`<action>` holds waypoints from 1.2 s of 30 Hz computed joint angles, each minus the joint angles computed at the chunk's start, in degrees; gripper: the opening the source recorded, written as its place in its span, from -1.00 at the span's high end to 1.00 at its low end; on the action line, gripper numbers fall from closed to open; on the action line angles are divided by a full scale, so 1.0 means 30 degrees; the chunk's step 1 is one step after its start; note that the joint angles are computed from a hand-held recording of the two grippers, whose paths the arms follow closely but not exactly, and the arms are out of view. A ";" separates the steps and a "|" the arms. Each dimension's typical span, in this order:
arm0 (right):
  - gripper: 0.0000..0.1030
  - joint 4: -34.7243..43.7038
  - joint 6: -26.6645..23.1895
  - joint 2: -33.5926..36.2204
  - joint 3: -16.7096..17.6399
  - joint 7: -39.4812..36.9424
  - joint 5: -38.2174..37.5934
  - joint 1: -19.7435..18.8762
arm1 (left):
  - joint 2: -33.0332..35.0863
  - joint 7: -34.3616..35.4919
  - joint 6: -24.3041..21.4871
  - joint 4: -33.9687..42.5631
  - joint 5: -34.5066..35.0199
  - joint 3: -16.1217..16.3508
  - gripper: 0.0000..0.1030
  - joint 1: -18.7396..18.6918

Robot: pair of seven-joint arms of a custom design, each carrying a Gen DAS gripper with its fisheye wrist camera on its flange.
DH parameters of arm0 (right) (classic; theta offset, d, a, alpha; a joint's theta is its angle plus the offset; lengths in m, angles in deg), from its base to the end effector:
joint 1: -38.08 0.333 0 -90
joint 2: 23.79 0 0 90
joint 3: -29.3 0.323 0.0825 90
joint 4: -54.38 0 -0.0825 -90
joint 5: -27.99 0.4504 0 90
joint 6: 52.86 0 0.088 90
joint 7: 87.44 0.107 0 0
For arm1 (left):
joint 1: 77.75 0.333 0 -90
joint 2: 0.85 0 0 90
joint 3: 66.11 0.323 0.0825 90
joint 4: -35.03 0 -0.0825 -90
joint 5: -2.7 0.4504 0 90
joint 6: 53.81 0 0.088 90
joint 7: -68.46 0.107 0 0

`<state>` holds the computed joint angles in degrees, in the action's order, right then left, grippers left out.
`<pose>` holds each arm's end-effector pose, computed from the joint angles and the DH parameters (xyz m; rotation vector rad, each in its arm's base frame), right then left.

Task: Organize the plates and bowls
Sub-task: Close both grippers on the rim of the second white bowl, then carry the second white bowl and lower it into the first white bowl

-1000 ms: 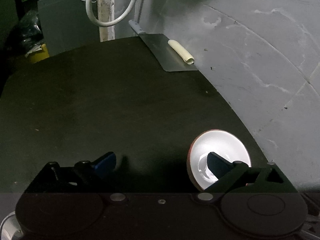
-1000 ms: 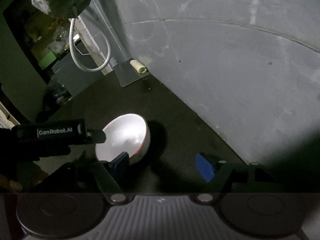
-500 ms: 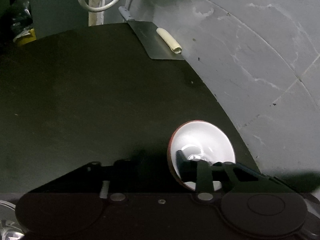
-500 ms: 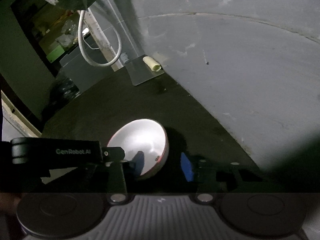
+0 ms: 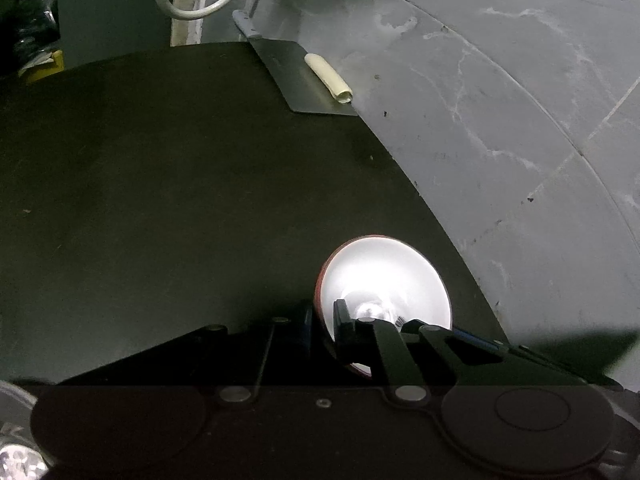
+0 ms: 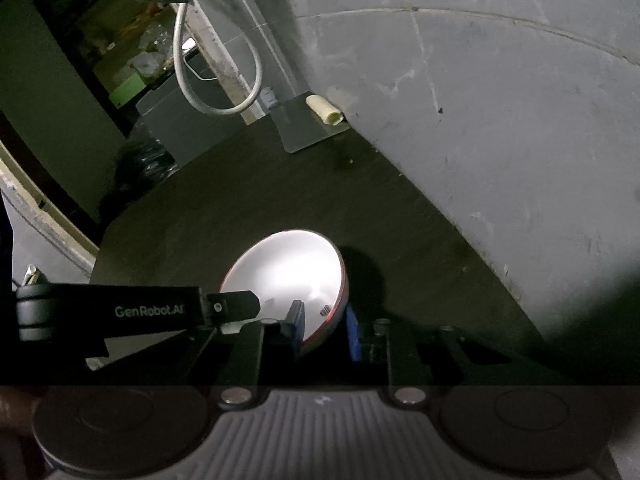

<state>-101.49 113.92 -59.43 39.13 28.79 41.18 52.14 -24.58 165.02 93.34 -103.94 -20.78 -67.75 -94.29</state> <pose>0.4150 0.1684 0.4746 -1.4596 1.8439 -0.3048 0.4947 -0.1565 0.4989 -1.8823 2.1883 -0.9173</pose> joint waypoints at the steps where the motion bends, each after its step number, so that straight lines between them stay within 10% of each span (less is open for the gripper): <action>1: 0.55 -0.0134 0.0034 -0.0175 -0.0023 -0.0015 0.0045 0.0101 | -0.0184 0.0021 0.0009 -0.0148 -0.0086 0.0043 0.82 -0.0014; 23: 0.55 -0.1626 -0.0389 -0.5624 0.2340 0.1852 -0.0993 0.0797 | -0.7256 -0.0047 0.0941 -0.4096 0.0085 0.2165 0.83 -0.1002; 36: 0.55 -0.1216 -0.2381 -0.8009 0.3822 0.3168 -0.2244 0.2168 | -1.3041 -0.1290 -0.0949 -0.6685 0.1641 0.3078 0.83 0.0047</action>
<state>-105.14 106.78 -83.46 50.59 38.30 34.44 58.64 -63.70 161.15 90.49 -124.00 -15.86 -58.52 -94.15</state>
